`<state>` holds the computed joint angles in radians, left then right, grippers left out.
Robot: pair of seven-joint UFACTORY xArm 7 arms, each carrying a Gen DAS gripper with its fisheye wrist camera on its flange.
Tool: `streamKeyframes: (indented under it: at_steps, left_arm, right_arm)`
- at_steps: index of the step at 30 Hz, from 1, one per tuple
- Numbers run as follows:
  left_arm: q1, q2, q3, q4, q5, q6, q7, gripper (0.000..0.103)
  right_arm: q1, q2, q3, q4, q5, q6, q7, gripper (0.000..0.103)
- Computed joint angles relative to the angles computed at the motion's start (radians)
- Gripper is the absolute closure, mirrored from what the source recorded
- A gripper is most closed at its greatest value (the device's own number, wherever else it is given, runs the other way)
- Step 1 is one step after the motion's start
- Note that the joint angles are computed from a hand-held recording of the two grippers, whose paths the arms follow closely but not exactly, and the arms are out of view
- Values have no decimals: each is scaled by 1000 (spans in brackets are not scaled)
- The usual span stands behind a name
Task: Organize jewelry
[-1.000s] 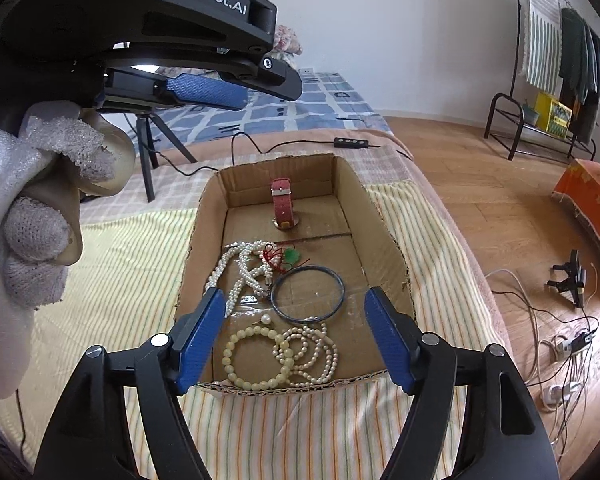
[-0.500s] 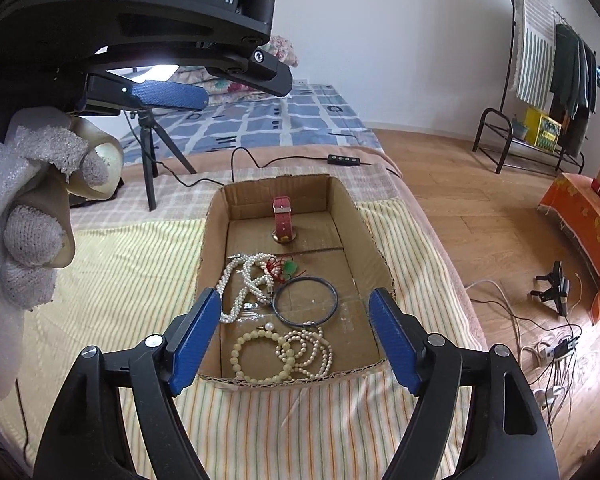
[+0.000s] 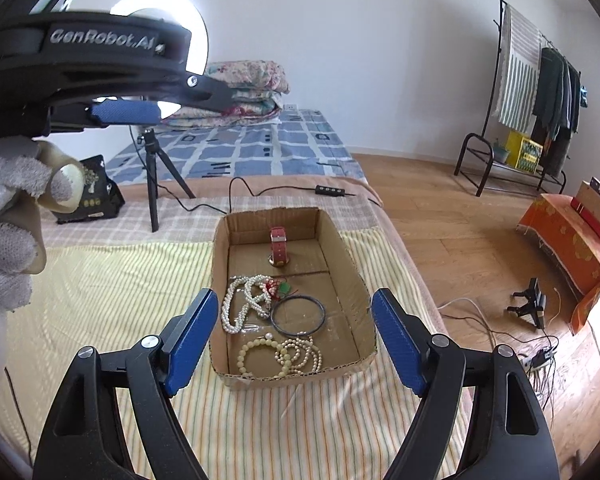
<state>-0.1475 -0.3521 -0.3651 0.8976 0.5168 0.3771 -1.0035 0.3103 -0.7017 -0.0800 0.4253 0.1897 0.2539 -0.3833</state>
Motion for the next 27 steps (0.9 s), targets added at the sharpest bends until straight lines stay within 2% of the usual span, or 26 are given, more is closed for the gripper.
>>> streamKeyframes:
  at_steps: [10,12,17,23,27]
  left_arm:
    - [-11,-260,2,-149,-96,43,55,30]
    - [-5,-314,-10,-177,-115,52,64,16]
    - [-5,-469,-32,-251,-161,96,93,15]
    - [-21,-635,-59,-315,-214,187,123,6]
    - [-31,-727,-86,-342,-231,251,138,5]
  right_arm:
    - [-43,-108,61,-18,-35,34,82,24]
    - [-48,-131,68,-23,-43,42,100,24]
    - [-62,-186,90,-41,-67,57,146,23]
    - [-47,-241,94,-56,-84,69,176,22]
    - [-49,-270,110,-67,-101,65,193,21]
